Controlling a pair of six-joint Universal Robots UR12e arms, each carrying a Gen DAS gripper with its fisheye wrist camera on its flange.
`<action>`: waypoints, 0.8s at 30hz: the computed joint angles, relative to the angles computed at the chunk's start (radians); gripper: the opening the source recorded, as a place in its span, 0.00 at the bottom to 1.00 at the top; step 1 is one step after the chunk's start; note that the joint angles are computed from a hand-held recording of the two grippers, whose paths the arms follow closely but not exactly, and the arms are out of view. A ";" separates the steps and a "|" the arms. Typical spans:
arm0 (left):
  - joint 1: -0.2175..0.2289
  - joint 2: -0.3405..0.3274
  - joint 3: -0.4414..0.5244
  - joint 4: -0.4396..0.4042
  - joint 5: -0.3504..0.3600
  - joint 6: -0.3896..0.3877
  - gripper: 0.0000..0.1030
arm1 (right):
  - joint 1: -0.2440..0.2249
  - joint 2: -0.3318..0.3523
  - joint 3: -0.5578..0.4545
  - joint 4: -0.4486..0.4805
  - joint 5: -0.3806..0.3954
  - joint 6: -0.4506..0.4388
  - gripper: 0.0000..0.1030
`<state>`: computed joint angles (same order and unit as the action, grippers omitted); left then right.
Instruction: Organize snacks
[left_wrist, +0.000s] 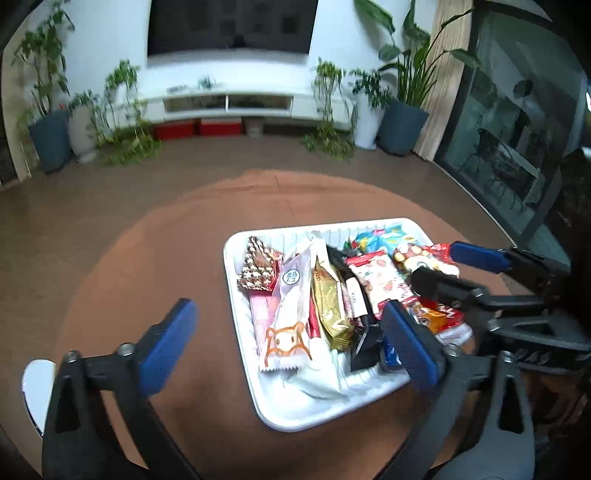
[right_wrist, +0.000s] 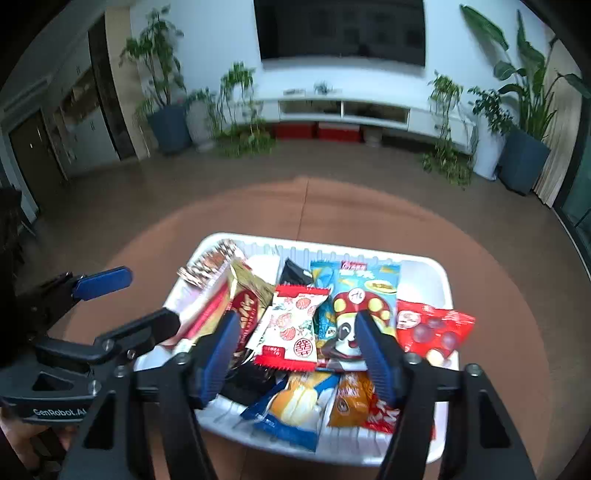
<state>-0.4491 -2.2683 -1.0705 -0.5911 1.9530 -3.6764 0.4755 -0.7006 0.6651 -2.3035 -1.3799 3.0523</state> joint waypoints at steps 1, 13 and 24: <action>-0.012 0.007 -0.011 0.027 0.028 0.013 1.00 | -0.003 -0.025 0.045 -0.045 0.012 0.011 0.73; -0.196 0.054 -0.069 0.022 0.571 -0.130 1.00 | -0.021 -0.296 0.568 -0.827 -0.024 0.112 1.00; -0.273 0.095 -0.101 -0.234 0.558 -0.385 1.00 | -0.018 -0.430 0.795 -1.027 -0.104 0.136 1.00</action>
